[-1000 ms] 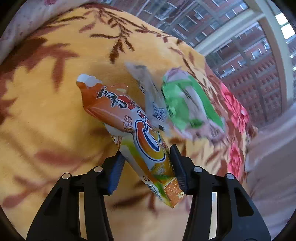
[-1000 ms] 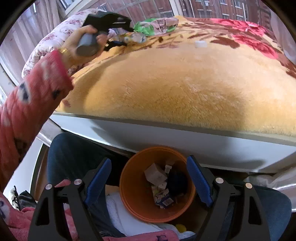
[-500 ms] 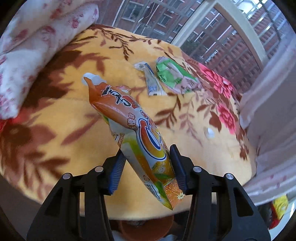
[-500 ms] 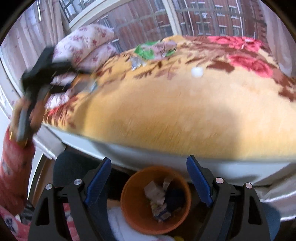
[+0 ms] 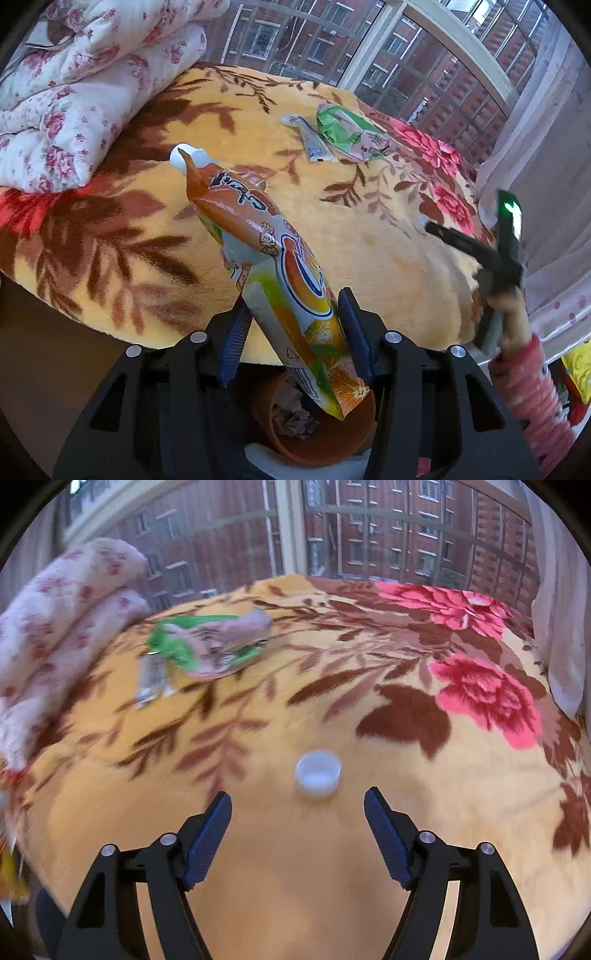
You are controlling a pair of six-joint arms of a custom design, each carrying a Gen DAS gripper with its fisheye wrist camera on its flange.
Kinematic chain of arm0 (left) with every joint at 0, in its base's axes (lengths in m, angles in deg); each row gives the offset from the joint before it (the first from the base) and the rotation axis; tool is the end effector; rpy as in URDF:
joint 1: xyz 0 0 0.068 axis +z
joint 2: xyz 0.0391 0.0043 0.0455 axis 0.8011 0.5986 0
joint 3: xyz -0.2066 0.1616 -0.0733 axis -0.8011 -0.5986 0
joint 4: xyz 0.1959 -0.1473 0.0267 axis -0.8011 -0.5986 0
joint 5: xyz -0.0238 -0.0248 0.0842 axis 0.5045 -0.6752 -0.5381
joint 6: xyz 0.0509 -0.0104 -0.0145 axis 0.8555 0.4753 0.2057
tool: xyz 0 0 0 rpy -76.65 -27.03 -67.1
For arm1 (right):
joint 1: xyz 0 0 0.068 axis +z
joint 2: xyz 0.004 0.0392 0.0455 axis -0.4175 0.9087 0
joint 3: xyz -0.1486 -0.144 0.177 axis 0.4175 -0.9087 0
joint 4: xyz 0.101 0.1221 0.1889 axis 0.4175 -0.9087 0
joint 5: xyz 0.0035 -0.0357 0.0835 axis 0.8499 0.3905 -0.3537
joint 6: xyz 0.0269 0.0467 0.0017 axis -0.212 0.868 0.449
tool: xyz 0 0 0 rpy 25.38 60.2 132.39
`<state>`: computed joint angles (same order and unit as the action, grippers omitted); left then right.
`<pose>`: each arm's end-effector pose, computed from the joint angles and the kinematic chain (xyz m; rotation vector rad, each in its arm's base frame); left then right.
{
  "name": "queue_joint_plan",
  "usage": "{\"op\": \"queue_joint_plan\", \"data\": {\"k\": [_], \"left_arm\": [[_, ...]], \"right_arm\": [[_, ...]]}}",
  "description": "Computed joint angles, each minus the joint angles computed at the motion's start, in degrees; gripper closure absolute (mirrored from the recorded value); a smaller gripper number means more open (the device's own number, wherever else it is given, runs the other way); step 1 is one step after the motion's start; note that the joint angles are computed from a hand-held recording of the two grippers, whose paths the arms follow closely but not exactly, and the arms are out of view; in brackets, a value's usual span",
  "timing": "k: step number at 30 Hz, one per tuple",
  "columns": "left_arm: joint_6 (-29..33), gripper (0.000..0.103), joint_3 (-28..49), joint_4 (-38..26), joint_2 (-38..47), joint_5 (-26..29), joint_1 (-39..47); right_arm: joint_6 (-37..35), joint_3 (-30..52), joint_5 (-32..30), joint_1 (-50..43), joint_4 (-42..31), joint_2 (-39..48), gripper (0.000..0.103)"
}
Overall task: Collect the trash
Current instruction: 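Grasp the white bottle cap with the right tool while the left tool holds the snack bag, then carry the snack bag and bottle cap down over the orange bin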
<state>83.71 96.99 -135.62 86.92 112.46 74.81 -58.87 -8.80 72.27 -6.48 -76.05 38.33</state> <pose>0.1924 0.0532 0.3345 0.1836 2.4938 -0.5823 0.2647 0.0799 0.3093 0.1516 2.4829 0.0516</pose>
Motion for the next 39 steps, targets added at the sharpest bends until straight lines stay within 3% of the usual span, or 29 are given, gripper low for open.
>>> {"op": "queue_joint_plan", "data": {"k": [2, 6, 8, 18, 25, 29, 33, 39], "left_arm": [[0.19, 0.056, -0.15, -0.11, 0.02, 0.36, 0.58], [0.10, 0.057, -0.53, 0.44, -0.26, 0.40, 0.56], [0.01, 0.058, -0.55, 0.35, -0.22, 0.61, 0.24], [-2.57, 0.069, -1.37, 2.14, -2.62, -1.05, -5.63], [-5.82, 0.069, -0.77, 2.83, -6.30, -2.06, -10.72], [-4.52, 0.069, 1.60, 0.07, -8.73, -1.08, -11.26], [-0.48, 0.069, 4.15, -5.20, -10.44, 0.86, -9.78], [9.07, 0.069, 3.96, -13.89, -14.19, 2.94, -6.96]], "right_arm": [[-0.39, 2.63, 0.46, -1.30, -0.12, 4.46, 0.036], [0.51, 6.73, -3.97, -4.94, -2.08, 11.38, 0.064], [1.15, 7.11, -4.49, -5.47, -2.70, 11.95, 0.071], [1.39, 3.73, -4.10, -2.31, -5.08, 1.60, 0.071], [3.29, 4.09, -1.74, 4.90, -10.05, -9.06, 0.071], [6.03, 4.92, 2.06, 13.05, -14.80, -15.22, 0.071], [13.41, 6.30, 10.92, 27.34, -21.28, -20.03, 0.071], [36.16, 8.13, 26.35, 55.11, -34.55, -21.05, 0.071]]}}
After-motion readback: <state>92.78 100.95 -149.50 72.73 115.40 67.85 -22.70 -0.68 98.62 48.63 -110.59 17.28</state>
